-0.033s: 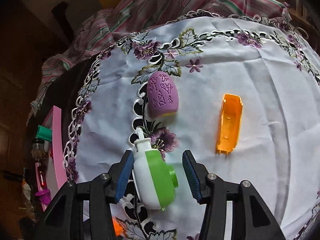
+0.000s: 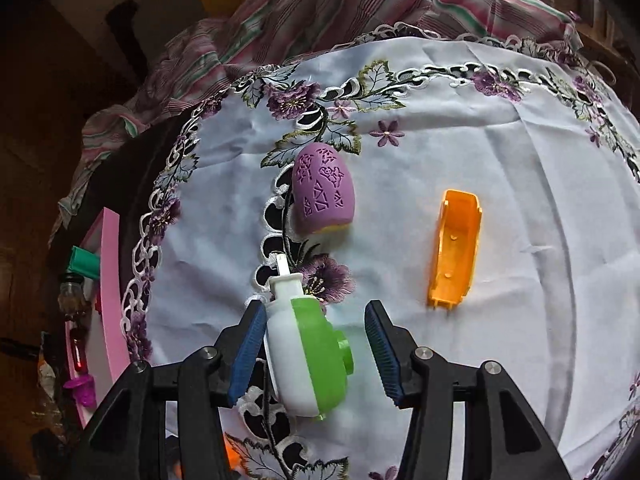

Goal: Organize rigid objects
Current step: 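Lift the orange cubes with the left gripper while the right gripper grasps the white-green bottle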

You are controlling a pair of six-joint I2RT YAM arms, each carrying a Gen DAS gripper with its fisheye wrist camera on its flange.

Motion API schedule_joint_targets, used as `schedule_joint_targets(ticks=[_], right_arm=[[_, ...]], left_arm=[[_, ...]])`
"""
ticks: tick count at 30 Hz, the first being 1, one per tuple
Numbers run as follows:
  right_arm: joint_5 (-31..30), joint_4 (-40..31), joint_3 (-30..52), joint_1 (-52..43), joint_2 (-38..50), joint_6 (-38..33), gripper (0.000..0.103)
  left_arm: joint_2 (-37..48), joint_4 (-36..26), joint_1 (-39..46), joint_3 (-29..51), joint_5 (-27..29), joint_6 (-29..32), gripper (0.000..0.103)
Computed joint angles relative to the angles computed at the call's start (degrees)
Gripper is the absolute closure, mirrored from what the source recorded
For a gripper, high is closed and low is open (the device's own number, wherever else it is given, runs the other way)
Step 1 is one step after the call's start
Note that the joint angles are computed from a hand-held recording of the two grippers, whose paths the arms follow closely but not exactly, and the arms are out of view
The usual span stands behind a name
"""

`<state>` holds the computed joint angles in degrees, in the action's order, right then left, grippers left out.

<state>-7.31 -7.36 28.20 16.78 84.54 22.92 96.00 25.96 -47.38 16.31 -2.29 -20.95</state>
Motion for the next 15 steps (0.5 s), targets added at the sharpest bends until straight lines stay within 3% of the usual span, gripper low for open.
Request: schedule_joint_targets(ticks=[4,7,10,15], right_arm=[[6.20,-0.85,0.49,4.13,-0.60,-0.42,0.027],[12.00,-1.97,0.81,8.84,-1.33,-1.18,0.025],[13.94,-2.36,1.57,11.67,0.56,-1.53,0.025],[13.71,3.12,-0.37,10.39,4.91,0.33,0.026]], left_arm=[[-0.18,-0.10,-0.16,-0.12,-0.11,-0.19,0.061],[-0.18,-0.01,-0.13,-0.18,0.06,-0.49,0.061],[-0.31,0.05,0.23,-0.29,0.58,-0.70,0.061],[-0.36,-0.19,0.16,-0.16,0.47,-0.52,0.061]])
